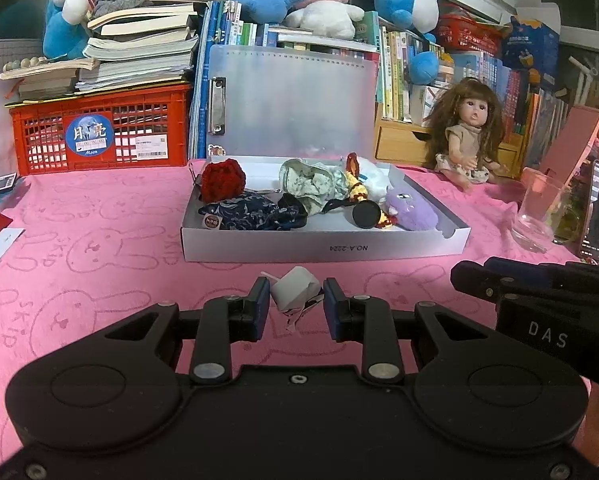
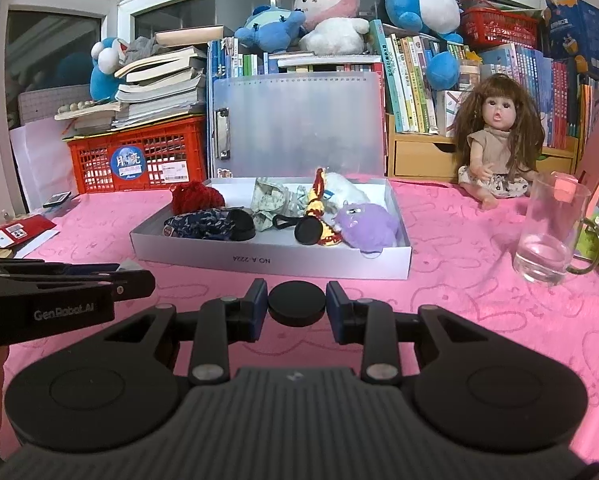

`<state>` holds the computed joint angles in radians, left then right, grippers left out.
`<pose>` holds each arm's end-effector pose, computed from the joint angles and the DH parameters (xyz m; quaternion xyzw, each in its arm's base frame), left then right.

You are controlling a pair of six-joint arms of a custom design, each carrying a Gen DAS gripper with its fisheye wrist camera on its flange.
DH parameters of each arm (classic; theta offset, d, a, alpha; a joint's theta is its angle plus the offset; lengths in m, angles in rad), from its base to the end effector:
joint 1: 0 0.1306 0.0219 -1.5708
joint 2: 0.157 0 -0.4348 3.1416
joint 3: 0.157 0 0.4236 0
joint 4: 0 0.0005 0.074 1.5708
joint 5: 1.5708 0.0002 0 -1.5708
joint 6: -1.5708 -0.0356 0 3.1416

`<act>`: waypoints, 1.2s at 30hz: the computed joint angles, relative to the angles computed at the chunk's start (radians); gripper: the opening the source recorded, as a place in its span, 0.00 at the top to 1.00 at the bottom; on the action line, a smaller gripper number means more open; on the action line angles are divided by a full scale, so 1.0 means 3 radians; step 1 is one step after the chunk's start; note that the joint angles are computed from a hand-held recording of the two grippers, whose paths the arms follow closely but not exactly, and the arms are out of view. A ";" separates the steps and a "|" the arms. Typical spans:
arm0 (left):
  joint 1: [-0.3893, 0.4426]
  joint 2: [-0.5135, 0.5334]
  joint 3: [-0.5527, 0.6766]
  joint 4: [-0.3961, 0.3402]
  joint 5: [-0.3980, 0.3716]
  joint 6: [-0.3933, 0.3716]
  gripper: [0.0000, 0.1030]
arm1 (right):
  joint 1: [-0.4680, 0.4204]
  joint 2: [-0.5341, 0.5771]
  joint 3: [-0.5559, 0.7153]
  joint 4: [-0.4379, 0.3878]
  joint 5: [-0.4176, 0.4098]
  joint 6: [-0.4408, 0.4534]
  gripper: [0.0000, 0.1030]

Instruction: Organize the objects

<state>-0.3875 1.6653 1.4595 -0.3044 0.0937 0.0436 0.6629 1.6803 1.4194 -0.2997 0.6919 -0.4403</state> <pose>0.5913 -0.2455 0.4115 0.1708 0.8449 -0.1475 0.4849 0.5120 0.3703 0.3867 0.0716 0.8364 -0.0142 0.5432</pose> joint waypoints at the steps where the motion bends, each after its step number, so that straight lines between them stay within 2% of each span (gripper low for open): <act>1: 0.0000 0.0008 0.0011 -0.0003 -0.0002 0.0002 0.73 | -0.0006 0.0002 0.0006 -0.0005 -0.0007 -0.0001 0.63; 22: 0.0016 0.0205 0.0346 -0.0064 -0.0029 0.0083 0.73 | -0.0122 0.0082 0.0204 0.0018 -0.0062 0.0146 0.63; 36: 0.0045 0.0426 0.0734 -0.0240 -0.0003 0.0195 0.73 | -0.0259 0.0147 0.0349 -0.0087 -0.0197 0.0050 0.63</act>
